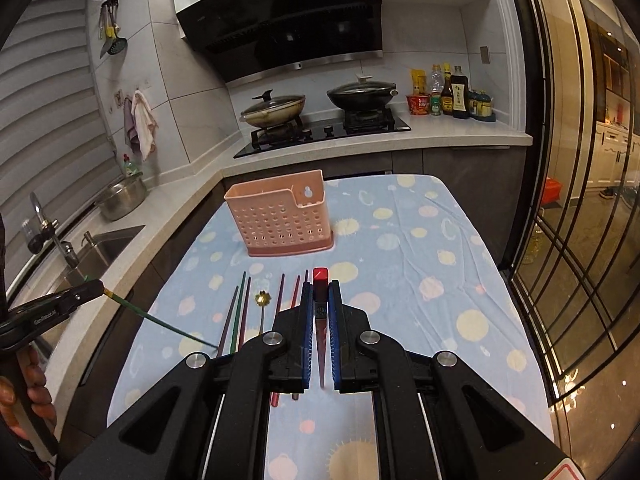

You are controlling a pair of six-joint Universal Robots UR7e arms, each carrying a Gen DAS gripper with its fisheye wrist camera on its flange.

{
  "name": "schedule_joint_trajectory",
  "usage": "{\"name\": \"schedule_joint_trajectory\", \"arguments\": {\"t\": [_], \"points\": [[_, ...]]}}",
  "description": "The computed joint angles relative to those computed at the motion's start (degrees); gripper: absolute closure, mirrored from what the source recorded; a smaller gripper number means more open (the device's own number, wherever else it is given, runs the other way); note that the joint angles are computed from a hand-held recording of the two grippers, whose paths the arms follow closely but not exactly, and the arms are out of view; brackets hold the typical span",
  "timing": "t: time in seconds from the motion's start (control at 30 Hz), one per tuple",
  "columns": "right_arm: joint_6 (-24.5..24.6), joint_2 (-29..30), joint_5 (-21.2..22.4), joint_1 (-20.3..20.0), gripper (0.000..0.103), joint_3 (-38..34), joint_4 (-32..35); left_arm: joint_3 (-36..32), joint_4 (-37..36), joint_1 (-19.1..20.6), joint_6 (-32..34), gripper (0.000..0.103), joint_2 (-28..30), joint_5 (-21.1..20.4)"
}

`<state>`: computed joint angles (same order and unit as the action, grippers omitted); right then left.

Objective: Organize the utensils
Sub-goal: 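Carry both chopsticks up to the pink holder and lower them into it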

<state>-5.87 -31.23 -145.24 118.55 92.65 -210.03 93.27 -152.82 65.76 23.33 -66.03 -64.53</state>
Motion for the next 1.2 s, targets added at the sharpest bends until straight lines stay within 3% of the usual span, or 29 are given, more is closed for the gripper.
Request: {"name": "schedule_joint_trajectory", "arguments": {"t": [0.33,0.6,0.93,1.2], "points": [[-9.90,1.74,4.18,-2.09,0.096,-12.27,0.47,-12.84,-0.37,-2.03,2.38,0.096,8.85,-1.57],[-20.76,8.41,6.86,-3.59,0.096,-32.66,4.54,-31.14,0.74,-3.74,4.91,0.096,19.99,-3.21],[-23.32,19.21,12.92,-6.75,0.096,-60.34,17.14,-56.03,3.51,-3.58,8.09,0.096,35.58,-4.93],[-19.82,27.32,13.19,-9.65,0.096,-76.64,30.28,-73.75,12.89,-1.91,7.85,0.096,46.48,-3.52]]}}
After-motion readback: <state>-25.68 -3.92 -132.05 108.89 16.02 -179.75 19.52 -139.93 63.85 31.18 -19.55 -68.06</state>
